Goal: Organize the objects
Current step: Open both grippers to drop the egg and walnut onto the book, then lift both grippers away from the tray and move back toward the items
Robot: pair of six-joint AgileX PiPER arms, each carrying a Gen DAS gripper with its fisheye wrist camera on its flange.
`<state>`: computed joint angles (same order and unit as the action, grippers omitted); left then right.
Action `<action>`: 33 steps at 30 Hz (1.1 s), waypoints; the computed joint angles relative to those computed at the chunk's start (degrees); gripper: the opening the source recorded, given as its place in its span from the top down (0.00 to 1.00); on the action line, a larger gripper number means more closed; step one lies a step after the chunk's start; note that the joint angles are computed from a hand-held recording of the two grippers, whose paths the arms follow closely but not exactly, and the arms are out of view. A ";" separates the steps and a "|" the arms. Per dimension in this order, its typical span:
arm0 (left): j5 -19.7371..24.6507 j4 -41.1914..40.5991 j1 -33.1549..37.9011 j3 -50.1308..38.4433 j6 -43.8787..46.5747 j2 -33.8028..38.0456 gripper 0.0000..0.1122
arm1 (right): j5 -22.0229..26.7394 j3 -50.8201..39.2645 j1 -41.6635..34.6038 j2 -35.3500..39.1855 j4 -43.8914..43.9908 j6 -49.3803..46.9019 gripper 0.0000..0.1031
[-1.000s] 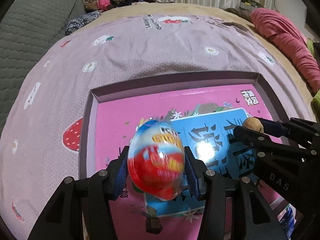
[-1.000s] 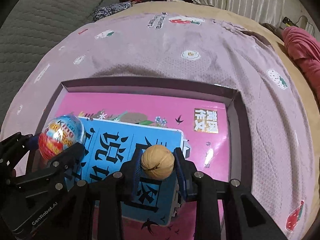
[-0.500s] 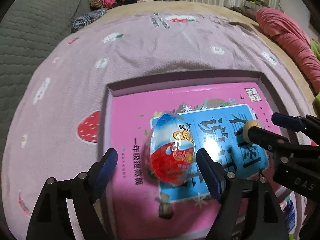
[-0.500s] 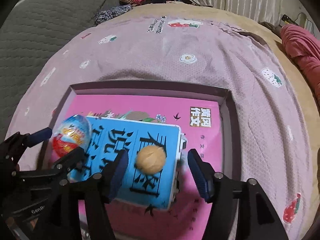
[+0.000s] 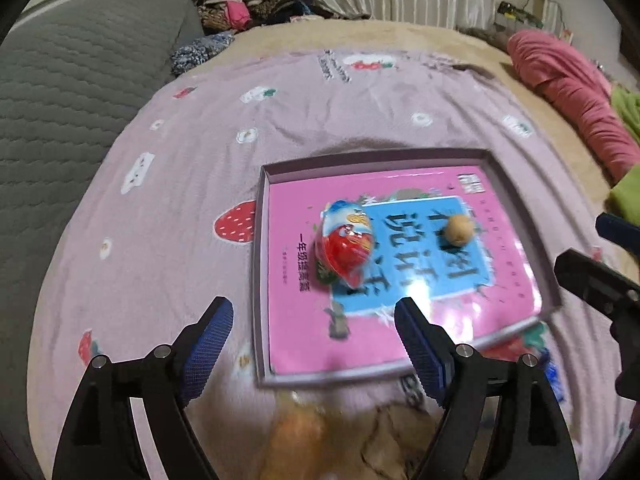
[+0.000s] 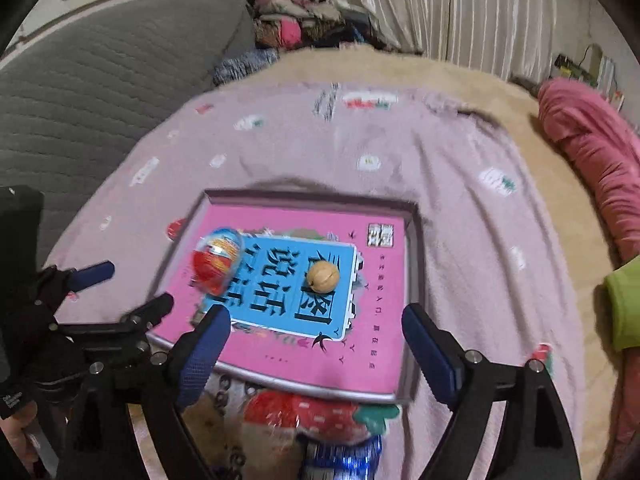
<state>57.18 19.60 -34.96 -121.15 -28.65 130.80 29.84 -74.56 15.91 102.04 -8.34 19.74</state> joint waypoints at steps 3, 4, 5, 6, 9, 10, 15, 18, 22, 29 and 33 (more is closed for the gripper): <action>-3.98 3.78 -2.02 9.64 -4.54 -7.64 0.19 | 0.05 3.97 2.40 -6.62 -4.42 4.52 0.10; -4.92 4.51 -2.70 12.43 -5.57 -10.12 0.12 | 0.26 5.34 3.39 -9.00 -5.45 5.80 0.09; -5.76 5.21 -3.38 14.64 -6.46 -12.10 0.08 | 0.22 6.21 3.93 -10.51 -5.83 6.41 0.09; -6.54 7.04 -4.54 17.76 -8.13 -14.88 0.08 | 0.47 7.45 4.98 -12.68 -7.09 8.00 0.09; -6.72 12.07 -7.47 23.09 -12.56 -20.15 0.08 | 1.86 10.16 8.51 -17.87 -12.54 13.75 0.08; -6.47 14.14 -8.59 24.95 -14.45 -22.00 0.08 | 2.38 10.93 9.85 -19.35 -14.51 15.66 0.08; -4.90 21.84 -13.58 33.42 -22.75 -30.94 0.08 | 5.56 15.34 16.44 -28.13 -22.61 24.86 0.08; -2.46 27.88 -17.69 37.79 -28.52 -35.89 0.08 | 8.64 17.41 21.24 -32.92 -28.60 31.07 0.05; 0.42 32.28 -21.91 41.30 -33.81 -40.83 0.08 | 15.38 19.37 29.63 -37.32 -37.75 40.55 0.05; 5.06 37.11 -28.64 45.49 -40.48 -47.12 0.08 | 25.55 21.96 42.97 -42.53 -46.77 51.56 0.04; 9.18 39.16 -32.45 46.35 -42.47 -49.01 0.08 | 33.03 22.49 51.65 -43.99 -51.48 56.71 0.02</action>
<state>66.36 58.76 -67.42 -74.80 -71.11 81.80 62.87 -52.07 67.56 58.05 -59.82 76.45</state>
